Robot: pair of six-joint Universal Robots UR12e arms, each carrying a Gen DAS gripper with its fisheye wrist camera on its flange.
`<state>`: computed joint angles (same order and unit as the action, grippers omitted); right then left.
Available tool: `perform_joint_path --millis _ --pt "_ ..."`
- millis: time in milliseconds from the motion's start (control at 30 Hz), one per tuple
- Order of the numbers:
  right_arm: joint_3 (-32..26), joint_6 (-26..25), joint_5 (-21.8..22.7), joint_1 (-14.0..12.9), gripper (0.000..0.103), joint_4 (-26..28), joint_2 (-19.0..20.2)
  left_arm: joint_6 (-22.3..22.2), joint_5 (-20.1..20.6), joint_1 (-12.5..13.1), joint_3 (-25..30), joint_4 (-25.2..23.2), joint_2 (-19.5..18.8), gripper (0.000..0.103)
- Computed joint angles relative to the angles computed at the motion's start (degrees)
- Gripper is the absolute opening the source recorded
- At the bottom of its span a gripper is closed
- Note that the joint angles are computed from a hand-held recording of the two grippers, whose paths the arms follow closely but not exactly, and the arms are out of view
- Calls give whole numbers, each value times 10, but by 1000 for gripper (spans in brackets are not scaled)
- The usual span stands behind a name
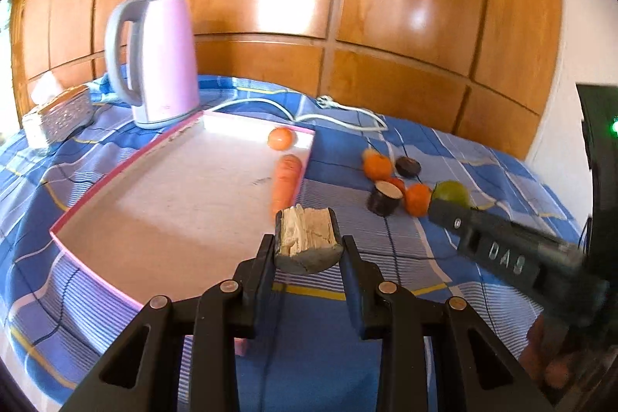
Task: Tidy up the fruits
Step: 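Carry lime and white block into the pink tray and open both tools, then withdraw both open tools from the pink tray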
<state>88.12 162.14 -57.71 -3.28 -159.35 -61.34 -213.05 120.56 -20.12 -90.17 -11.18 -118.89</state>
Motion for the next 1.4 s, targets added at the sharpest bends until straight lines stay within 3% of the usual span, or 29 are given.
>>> perform_joint_path --millis 333,600,700,867,1067,1400 --pt "29 -47 13 9 32 5 -20 -67 31 9 -26 1 18 32" --pt "23 -71 41 25 32 41 -27 -112 59 23 -39 0 30 32" --pt "11 -78 49 34 32 55 -25 -157 67 35 -49 -6 39 33" --pt "-16 -76 66 49 32 75 -16 -235 40 55 -64 -36 49 33" --pt "-35 -78 74 65 34 94 -9 -280 52 58 -69 -58 52 38" --pt "-15 -79 61 66 35 77 -15 -290 56 56 -67 -66 51 48"
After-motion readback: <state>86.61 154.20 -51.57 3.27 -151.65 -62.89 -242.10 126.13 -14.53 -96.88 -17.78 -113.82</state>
